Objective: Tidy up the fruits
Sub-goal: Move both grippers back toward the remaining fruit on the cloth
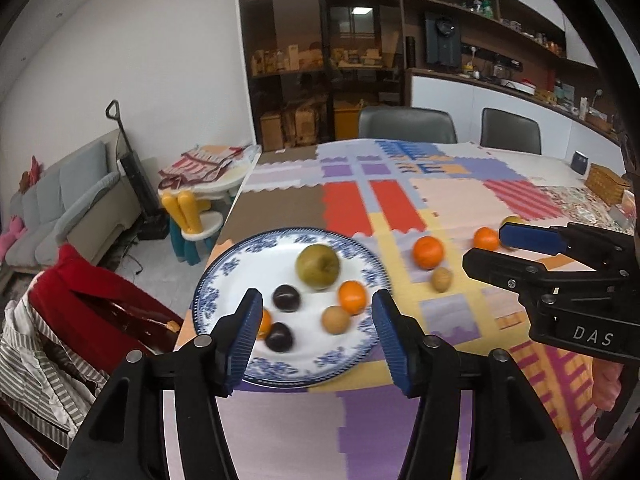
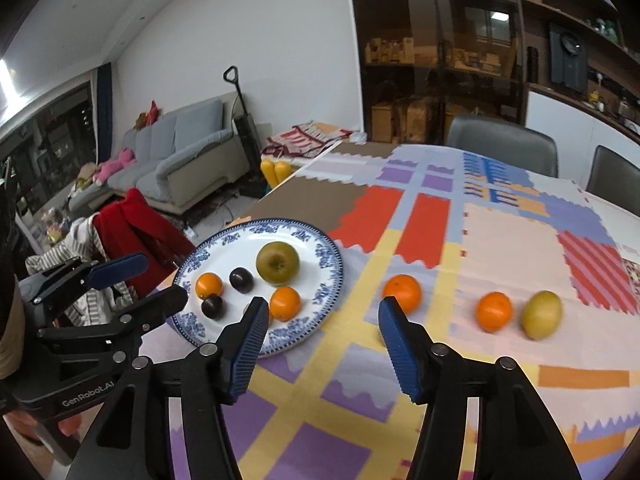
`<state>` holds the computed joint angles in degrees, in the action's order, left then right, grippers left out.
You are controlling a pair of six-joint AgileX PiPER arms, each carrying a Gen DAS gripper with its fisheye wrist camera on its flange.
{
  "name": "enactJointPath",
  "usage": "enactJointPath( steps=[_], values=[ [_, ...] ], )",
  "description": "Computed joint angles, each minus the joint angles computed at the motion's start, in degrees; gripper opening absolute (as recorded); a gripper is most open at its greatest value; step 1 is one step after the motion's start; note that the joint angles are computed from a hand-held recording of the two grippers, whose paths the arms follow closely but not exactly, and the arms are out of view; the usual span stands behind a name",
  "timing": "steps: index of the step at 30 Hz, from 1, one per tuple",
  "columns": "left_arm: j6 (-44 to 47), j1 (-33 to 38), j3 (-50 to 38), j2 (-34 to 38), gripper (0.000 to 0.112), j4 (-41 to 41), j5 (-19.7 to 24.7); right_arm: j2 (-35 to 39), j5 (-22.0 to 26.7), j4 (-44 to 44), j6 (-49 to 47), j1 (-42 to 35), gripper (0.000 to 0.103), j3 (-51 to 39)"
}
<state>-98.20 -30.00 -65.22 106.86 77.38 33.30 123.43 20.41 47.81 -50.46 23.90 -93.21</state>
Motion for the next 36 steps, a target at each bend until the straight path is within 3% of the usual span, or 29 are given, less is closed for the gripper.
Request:
enactJointPath(
  steps=[8,15,20,29,36],
  values=[
    [0.2,-6.5,-3.4,0.5,0.066,-1.3,5.4,-8.5,-4.5,17.4,-20.1,-3.6,0.064,12.1],
    [3.9,-8.5,-9.2,3.2,0.073,-6.1,5.6,-12.2,-6.1,24.0,-27.0,-7.5,0.071,16.5],
    [8.5,-9.3,-14.4,6.8,0.074,-10.1,6.4,-12.5,-6.8,19.5,-22.1,-10.1,0.071,16.6],
    [17.7,-9.0,-24.9,14.3,0.075,-17.7,7.6,-9.4,-6.8,3.4,-7.1,-13.4,0.071,12.5],
    [28.3,-7.2,-35.7,21.2,0.075,-25.9,8.1,-3.0,-1.3,-13.3,7.7,-15.3,0.071,3.1]
  ],
)
